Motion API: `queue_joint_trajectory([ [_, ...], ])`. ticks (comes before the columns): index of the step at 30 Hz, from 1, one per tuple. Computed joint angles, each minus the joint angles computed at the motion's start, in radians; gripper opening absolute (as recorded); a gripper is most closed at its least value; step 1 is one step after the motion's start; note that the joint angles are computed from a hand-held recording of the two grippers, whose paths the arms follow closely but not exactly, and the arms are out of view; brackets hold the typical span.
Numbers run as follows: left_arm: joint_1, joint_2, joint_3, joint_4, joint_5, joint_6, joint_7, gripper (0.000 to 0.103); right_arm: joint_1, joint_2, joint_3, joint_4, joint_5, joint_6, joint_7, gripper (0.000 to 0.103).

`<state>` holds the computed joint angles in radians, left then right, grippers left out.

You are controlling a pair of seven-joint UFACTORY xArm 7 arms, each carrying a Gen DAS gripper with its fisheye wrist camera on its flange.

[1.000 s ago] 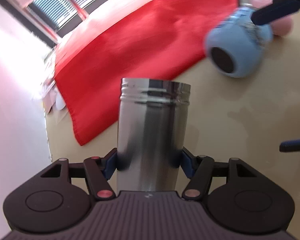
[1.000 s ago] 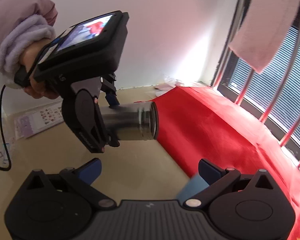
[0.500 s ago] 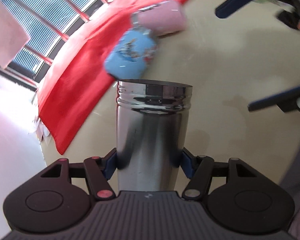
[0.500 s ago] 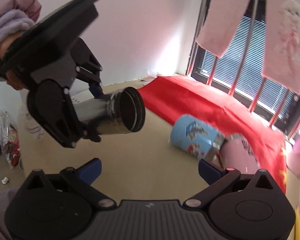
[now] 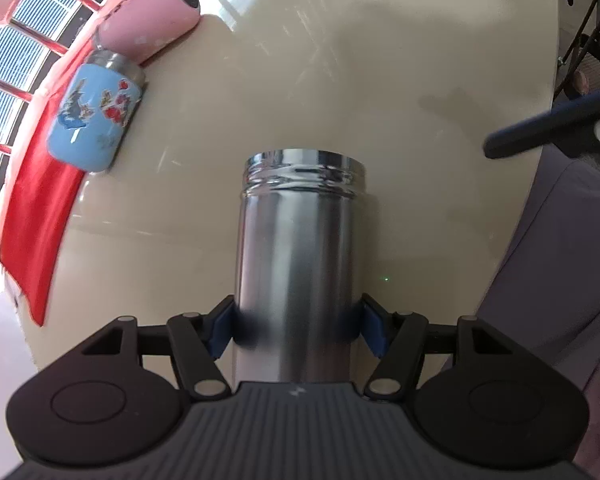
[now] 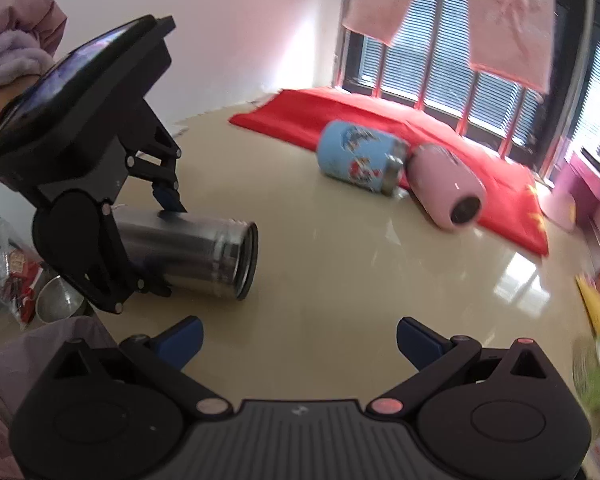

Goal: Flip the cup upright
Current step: 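Lift the thermos with the left gripper, lay it back down, open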

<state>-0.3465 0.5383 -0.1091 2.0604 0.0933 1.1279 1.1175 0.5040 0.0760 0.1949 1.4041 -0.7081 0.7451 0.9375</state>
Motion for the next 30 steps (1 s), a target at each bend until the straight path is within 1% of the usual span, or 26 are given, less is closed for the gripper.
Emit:
queue_joint_trajectory([
  [1,-0.001,0.022,-0.002,0.038,-0.01,0.023,-0.009,0.064,0.002,-0.01,0.001,-0.015,-0.003,0.002,0.019,0.103],
  [3,0.003,0.035,-0.006,0.062,-0.029,0.045,-0.017,0.066,0.003,-0.022,0.006,-0.035,-0.007,0.006,0.049,0.103],
  [4,0.006,0.031,-0.006,0.055,-0.035,0.04,-0.02,0.069,0.004,-0.026,0.009,-0.041,-0.009,0.01,0.062,0.103],
  [5,0.007,0.025,-0.008,0.044,-0.044,0.033,-0.028,0.074,0.005,-0.029,0.013,-0.044,-0.012,0.014,0.073,0.103],
  [7,0.022,0.002,-0.021,0.007,-0.076,0.007,-0.02,0.098,0.009,-0.022,0.02,-0.035,-0.017,0.023,0.089,0.103],
  [8,0.034,-0.029,-0.028,-0.042,-0.096,-0.036,-0.014,0.102,0.012,-0.022,0.022,-0.034,-0.019,0.028,0.095,0.103],
  [10,0.062,-0.081,-0.041,-0.108,-0.147,-0.088,-0.008,0.103,0.018,-0.016,0.024,-0.023,-0.024,0.041,0.11,0.103],
  [12,0.105,-0.131,-0.054,-0.162,-0.228,-0.125,-0.006,0.103,0.027,-0.007,0.027,-0.008,-0.034,0.06,0.132,0.103],
  [13,0.128,-0.165,-0.058,-0.206,-0.273,-0.16,-0.003,0.103,0.032,-0.002,0.027,0.001,-0.038,0.069,0.143,0.103],
  [15,0.178,-0.252,-0.062,-0.326,-0.379,-0.25,0.01,0.103,0.048,0.016,0.03,0.031,-0.047,0.097,0.174,0.103],
  [17,0.227,-0.315,-0.058,-0.413,-0.502,-0.304,0.032,0.103,0.071,0.043,0.03,0.073,-0.054,0.136,0.206,0.103],
  [20,0.274,-0.409,-0.036,-0.543,-0.678,-0.383,0.072,0.103,0.118,0.106,0.022,0.17,-0.066,0.208,0.259,0.103],
  [23,0.3,-0.48,-0.001,-0.632,-0.854,-0.402,0.142,0.103,0.177,0.195,-0.004,0.309,-0.064,0.293,0.32,0.103],
  [25,0.31,-0.501,0.027,-0.66,-0.955,-0.388,0.185,0.103,0.222,0.259,-0.03,0.411,-0.059,0.35,0.356,0.103],
  [28,0.323,-0.508,0.064,-0.672,-1.03,-0.361,0.189,0.103,0.282,0.367,-0.072,0.585,-0.031,0.437,0.402,0.103],
  [30,0.332,-0.505,0.077,-0.676,-1.059,-0.36,0.187,0.103,0.319,0.457,-0.105,0.738,-0.003,0.511,0.425,0.103],
])
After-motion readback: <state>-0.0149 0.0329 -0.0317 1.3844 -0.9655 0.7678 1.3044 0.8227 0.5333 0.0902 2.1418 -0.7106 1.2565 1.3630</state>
